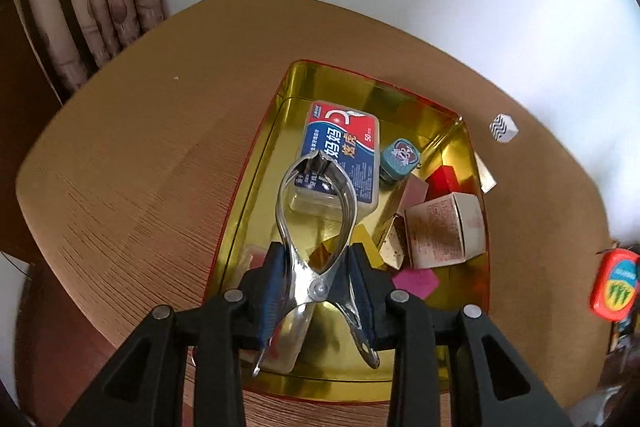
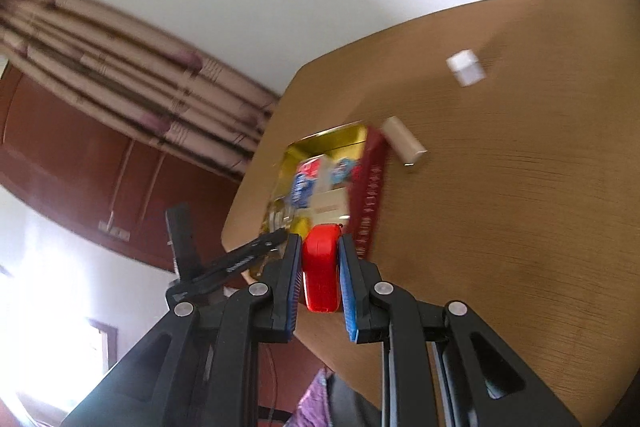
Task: Organize rigid objects
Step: 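Lower the clip and tape measure into the gold tin and open both tools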
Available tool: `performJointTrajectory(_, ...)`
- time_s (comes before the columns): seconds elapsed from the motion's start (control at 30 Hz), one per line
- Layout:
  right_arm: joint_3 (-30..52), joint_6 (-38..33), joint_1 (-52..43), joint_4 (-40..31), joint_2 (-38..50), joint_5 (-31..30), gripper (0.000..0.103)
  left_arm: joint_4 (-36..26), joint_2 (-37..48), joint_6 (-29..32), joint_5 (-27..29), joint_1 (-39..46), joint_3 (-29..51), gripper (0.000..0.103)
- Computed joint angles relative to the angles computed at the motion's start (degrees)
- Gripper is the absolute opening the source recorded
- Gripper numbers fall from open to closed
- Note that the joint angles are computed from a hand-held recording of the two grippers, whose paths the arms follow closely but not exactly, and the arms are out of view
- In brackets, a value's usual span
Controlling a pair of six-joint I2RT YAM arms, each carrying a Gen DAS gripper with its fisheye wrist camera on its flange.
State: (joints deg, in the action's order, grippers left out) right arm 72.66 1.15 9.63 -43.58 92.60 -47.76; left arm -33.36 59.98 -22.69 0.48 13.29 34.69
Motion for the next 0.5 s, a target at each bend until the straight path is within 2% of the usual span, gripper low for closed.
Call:
performJointTrajectory(0.07, 1.3, 2.0, 3.7, 1.0, 1.3, 0.9, 0.019, -0.7, -3.1, -1.1, 3.7, 3.1, -1.4, 0.039)
performJointTrajectory(0.17, 3.1, 4.9, 9.2, 3.1, 3.6, 3.6, 0.020, -3.5, -13.1, -1.5, 10.2, 10.1, -4.9, 0.043)
performJointTrajectory(0.33, 6.8, 8.5, 16.7, 5.2, 9.1, 7.5, 0.020, -13.7, -31.3, 3.3, 13.8, 20.4, -8.0, 0.056)
performJointTrajectory(0.5, 8.4, 10.2, 21.0, 6.2, 13.3, 10.5, 0.019, -20.9, -41.1, 11.0, 14.5, 27.3, -10.0, 0.057)
